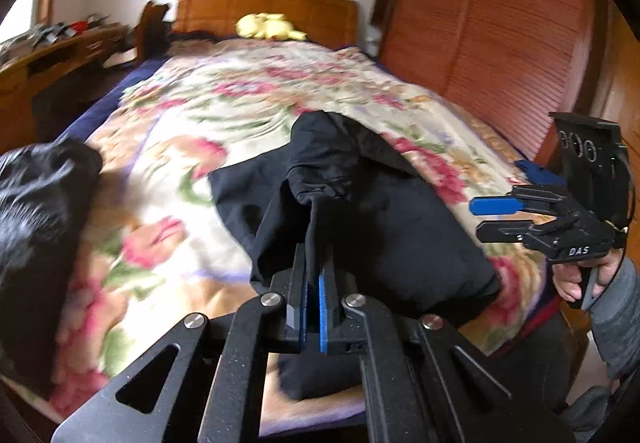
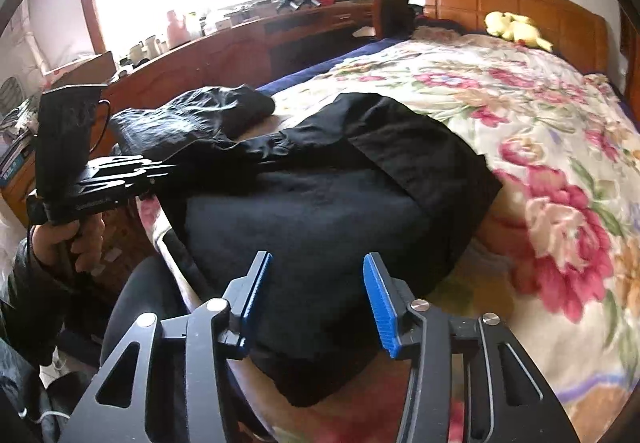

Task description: Fold large clothes

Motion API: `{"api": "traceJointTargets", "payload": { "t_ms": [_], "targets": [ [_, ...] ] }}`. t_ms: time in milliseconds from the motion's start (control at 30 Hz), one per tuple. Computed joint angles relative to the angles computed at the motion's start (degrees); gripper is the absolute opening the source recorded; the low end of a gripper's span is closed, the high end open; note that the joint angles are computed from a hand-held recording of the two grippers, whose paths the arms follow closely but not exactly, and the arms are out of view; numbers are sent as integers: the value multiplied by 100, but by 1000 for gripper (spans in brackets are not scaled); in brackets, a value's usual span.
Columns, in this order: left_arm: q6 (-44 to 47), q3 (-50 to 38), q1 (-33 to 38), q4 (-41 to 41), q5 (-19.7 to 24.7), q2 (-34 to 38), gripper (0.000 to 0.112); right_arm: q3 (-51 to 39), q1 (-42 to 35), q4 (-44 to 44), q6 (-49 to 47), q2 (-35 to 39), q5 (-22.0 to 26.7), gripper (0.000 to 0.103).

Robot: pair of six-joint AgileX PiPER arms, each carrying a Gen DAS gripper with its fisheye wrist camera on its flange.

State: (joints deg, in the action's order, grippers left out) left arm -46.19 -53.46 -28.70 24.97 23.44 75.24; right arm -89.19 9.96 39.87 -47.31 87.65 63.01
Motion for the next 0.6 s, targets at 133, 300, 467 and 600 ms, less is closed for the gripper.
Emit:
{"api": "traceJointTargets", "payload": {
  "t_ms": [133, 300, 467, 600],
  "targets": [
    [-153, 571, 143, -121, -214, -130, 4, 621, 811, -817, 340, 227, -737, 47],
    [-1146, 640, -184, 648, 45, -80, 4, 696, 840, -878, 298, 314, -843, 48],
    [-1414, 488, -416, 817, 665, -190, 23, -61, 413, -718, 202, 576, -417, 48],
    [-1610, 648, -657, 963, 911, -508, 38, -808, 204, -814, 411, 977, -385, 53]
  ]
}}
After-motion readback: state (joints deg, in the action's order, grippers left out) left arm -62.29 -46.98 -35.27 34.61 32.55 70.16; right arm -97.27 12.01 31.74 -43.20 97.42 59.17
